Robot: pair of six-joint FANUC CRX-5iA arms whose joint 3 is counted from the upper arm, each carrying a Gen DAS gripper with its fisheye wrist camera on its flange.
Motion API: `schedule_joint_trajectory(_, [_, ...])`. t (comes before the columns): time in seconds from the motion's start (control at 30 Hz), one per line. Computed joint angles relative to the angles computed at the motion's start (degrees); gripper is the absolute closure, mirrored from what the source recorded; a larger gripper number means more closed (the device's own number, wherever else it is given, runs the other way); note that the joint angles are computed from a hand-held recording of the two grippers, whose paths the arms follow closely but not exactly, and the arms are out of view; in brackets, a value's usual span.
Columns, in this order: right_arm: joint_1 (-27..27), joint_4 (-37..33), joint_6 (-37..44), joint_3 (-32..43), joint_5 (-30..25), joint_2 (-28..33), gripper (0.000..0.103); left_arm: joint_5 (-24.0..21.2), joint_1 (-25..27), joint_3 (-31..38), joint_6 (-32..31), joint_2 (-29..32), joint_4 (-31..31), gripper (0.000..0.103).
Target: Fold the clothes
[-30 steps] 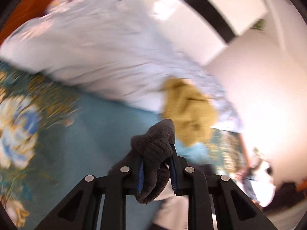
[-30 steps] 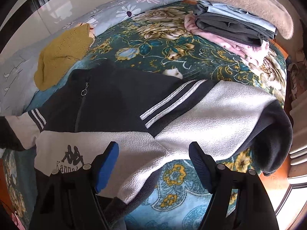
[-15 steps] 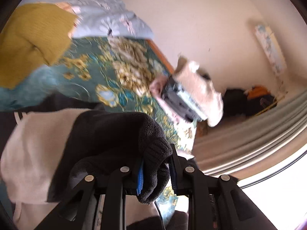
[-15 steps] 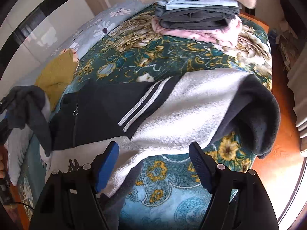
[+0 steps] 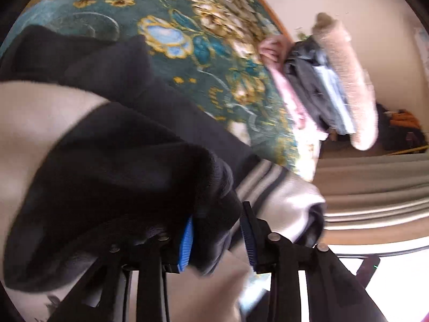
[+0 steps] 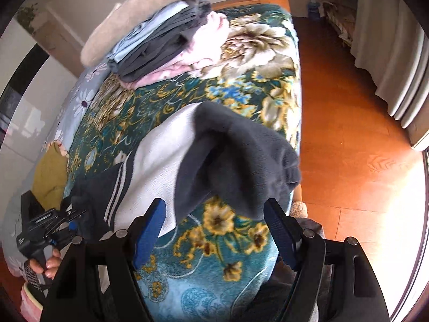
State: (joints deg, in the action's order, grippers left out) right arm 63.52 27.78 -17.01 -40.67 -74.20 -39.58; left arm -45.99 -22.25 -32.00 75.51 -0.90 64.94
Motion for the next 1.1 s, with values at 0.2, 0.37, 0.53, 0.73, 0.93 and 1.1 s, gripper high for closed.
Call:
schedule_joint_trajectory(0.2, [-4.4, -1.83, -3.16, -4.23, -0.18, -5.2, 0.027, 0.26, 1.7, -9.24, -6.38, -11.58, 7.69, 0.053])
schedule_joint_trajectory(0.37, [-12.34, -6.8, -0.28, -6.67, 6.66, -6.7, 0.027, -3.03, 10.63, -15.09, 1.73, -21.96, 0.98, 0.053])
schedule_joint_trajectory(0.53, [-19.24, -11.7, 6.77, -4.5, 12.46, -2.23, 0.047, -6.9, 18.21, -18.47, 6.14, -28.54, -1.82, 0.053])
schedule_joint_trajectory(0.73, [-18.86, -8.95, 11.8, 1.14, 6.75, 0.36, 0.094, -3.97, 17.94, -19.06, 5.58, -28.79, -0.01, 0.053])
schedule_joint_trajectory(0.93, [-14.48, -4.15, 21.96, 11.09, 0.48, 2.3, 0.094, -2.35, 17.3, -19.29, 4.32, -29.25, 1.85, 0.053])
schedule_joint_trajectory(1.1, [-9.35, -3.78, 33.85, 23.0, 0.59, 8.61, 0.094, -2.89, 19.56, -20.84, 4.57, -32.01, 2.41, 0.053])
